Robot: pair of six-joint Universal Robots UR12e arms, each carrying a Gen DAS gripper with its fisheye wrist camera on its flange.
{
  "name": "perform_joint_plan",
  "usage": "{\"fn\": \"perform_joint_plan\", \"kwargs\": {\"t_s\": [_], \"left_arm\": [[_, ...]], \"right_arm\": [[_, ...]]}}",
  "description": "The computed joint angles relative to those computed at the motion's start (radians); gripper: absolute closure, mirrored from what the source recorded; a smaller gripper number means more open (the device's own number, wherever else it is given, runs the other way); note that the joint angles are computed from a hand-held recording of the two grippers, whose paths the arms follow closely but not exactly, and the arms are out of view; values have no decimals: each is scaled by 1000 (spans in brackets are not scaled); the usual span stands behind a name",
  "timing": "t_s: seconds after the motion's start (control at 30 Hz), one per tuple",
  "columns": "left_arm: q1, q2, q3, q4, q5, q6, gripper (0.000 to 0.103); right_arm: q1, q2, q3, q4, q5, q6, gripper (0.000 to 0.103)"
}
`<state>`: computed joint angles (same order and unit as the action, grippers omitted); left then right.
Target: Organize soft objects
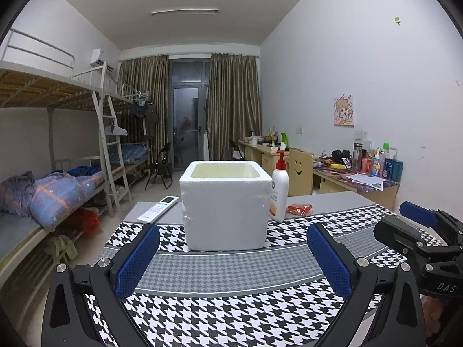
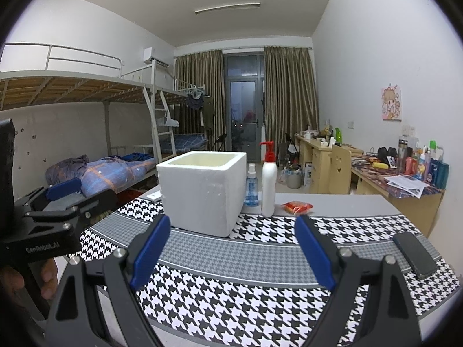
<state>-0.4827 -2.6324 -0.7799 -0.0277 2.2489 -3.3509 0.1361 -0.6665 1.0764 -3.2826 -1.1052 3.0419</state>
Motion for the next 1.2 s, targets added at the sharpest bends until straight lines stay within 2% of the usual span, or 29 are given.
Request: {"fn": "perform_joint_plan", "kwargs": {"t_s": [0.5, 1.2], "left_arm": [[-7, 7, -37, 19, 37, 8, 1], [-2, 17, -61, 11, 28, -11, 1]], "right_arm": [[1, 5, 21, -39, -21, 30, 13], [5, 10, 16, -7, -22, 8, 13]]}}
